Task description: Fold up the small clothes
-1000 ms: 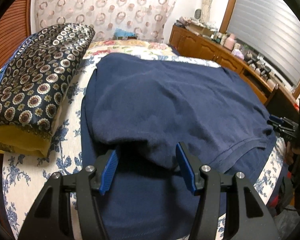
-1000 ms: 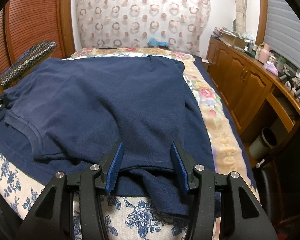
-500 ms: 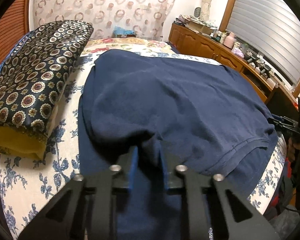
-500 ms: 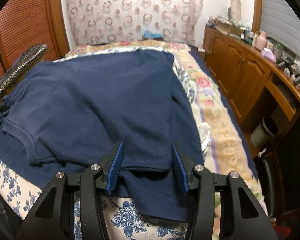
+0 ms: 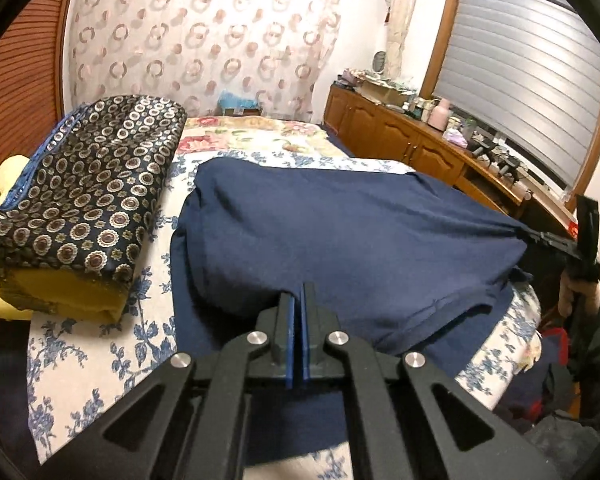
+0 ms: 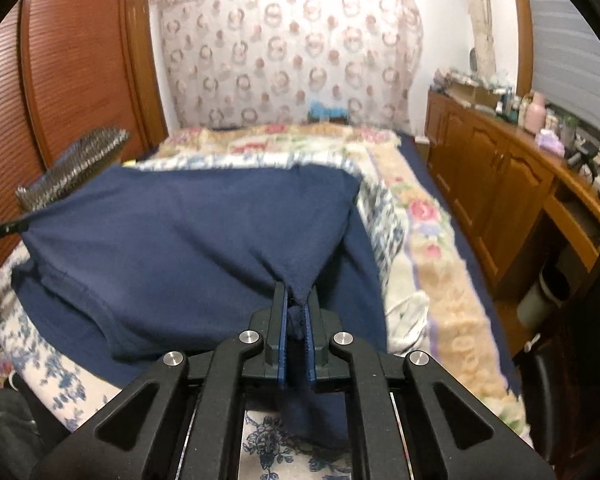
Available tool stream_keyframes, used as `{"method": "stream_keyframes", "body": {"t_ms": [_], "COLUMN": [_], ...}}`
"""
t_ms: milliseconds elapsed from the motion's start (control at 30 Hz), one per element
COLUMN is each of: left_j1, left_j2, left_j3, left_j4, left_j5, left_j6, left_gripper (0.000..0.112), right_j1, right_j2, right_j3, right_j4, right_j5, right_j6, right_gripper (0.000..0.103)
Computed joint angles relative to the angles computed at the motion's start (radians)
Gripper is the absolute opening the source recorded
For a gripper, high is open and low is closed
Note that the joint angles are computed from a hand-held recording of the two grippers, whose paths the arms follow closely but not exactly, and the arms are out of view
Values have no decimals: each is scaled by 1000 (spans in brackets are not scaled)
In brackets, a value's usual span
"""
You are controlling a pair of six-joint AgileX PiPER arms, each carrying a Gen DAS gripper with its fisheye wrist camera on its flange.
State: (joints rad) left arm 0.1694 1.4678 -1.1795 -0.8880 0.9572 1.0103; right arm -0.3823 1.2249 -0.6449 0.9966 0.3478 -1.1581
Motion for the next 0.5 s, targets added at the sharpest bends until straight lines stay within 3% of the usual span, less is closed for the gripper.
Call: {"method": "stream_keyframes", "body": {"t_ms": [167, 333, 500], "left_j1": [26, 7, -21], "left_j2": [-34, -39, -48], "left_j3": [24, 73, 110], "left_j4": [12, 62, 109], "left_j5": [38, 1, -42], "left_j6": [21, 5, -19], "left_gripper": [0, 0, 1], "right_j1": [-83, -18, -8], "right_j2": [-73, -59, -21], "right_j3": [-7, 30, 53], "right_j4": [28, -133, -166], "right_j5": [91, 9, -12], "right_j6": [-19, 117, 151], "right_gripper": [4, 4, 8]}}
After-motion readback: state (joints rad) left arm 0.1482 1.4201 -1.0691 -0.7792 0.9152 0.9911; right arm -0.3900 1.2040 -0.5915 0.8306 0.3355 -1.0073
